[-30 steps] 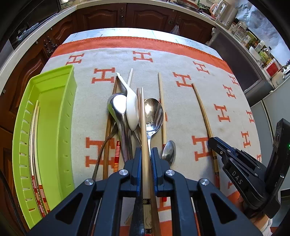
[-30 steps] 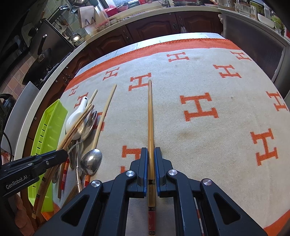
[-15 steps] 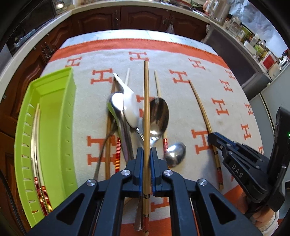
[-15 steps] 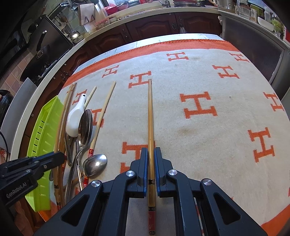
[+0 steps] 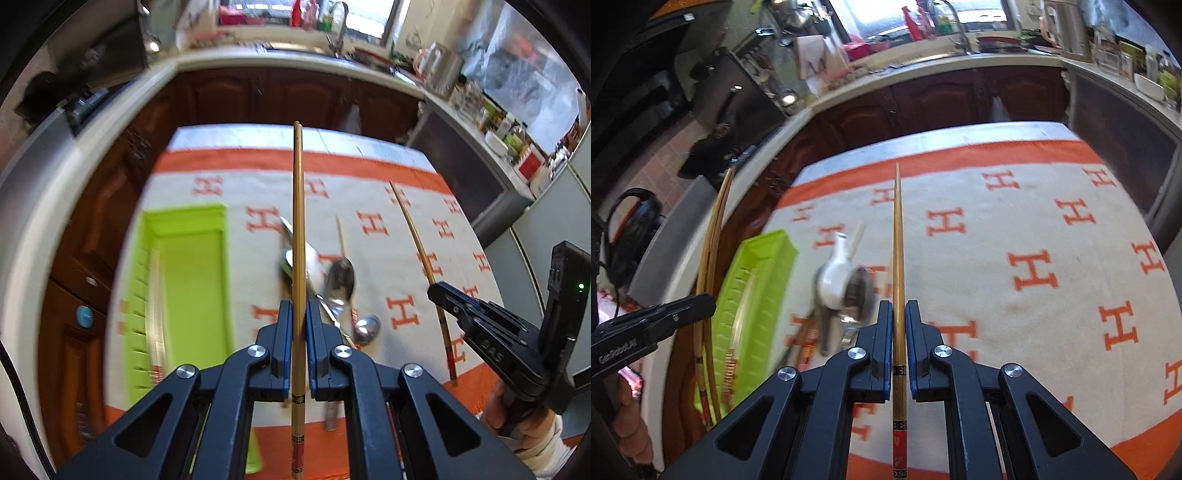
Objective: Organize utensils
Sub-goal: 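Lift both held wooden chopsticks and carry them over the green tray, then lower both chopsticks into the green tray and open both grippers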
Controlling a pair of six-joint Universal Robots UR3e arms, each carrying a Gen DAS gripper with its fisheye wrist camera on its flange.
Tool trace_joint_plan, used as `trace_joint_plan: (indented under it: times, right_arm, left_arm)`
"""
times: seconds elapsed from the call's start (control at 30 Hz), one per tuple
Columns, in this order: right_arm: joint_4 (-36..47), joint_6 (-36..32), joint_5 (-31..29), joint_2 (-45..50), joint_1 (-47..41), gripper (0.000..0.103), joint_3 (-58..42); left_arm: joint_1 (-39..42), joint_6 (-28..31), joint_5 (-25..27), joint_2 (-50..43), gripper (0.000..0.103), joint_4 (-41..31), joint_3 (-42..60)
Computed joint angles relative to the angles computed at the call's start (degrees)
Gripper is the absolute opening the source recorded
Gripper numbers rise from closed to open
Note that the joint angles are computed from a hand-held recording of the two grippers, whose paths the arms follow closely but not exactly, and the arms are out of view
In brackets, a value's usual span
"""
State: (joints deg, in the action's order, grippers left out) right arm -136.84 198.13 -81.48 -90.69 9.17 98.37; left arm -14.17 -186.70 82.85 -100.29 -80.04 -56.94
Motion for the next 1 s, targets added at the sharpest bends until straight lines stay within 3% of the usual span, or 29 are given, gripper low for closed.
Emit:
trace_joint_plan:
  times: [0.23,0.37,0.53,0.67,0.8,0.9,1.0]
  right_arm:
    - [9.48,1.33,5.05,9.53,7.70,0.006,-20.18]
    - [17.14,2.34,5.87,19.40,13.05,0.006,-36.66]
    - [26.16,7.63,5.68,34.18,17.84,0.006,-58.16]
    - [29.99,12.93,7.82,42.33,18.90,0.007,-67.19]
    - [31.78,14.86,8.81,47.42,19.43,0.007,-71.88]
    - [37.11,16.25,9.83,52.89,19.85,0.008,-80.87]
    - [38.49,16.63,10.41,55.16,19.85,0.009,-83.50]
  left_arm:
    - [7.79,3.24,2.55,6.70,0.004,-0.11,-3.40]
    - [11.97,5.61,3.59,9.38,0.004,1.92,-9.33]
    - [16.33,7.29,0.02,10.86,0.004,3.72,-17.55]
    - [17.10,8.54,-0.30,11.05,0.005,5.87,-23.00]
    - [16.71,9.52,0.85,10.89,0.005,7.97,-25.71]
    - [15.77,9.61,2.14,10.76,0.005,8.90,-26.26]
    - [15.61,9.77,2.63,10.68,0.018,9.70,-26.24]
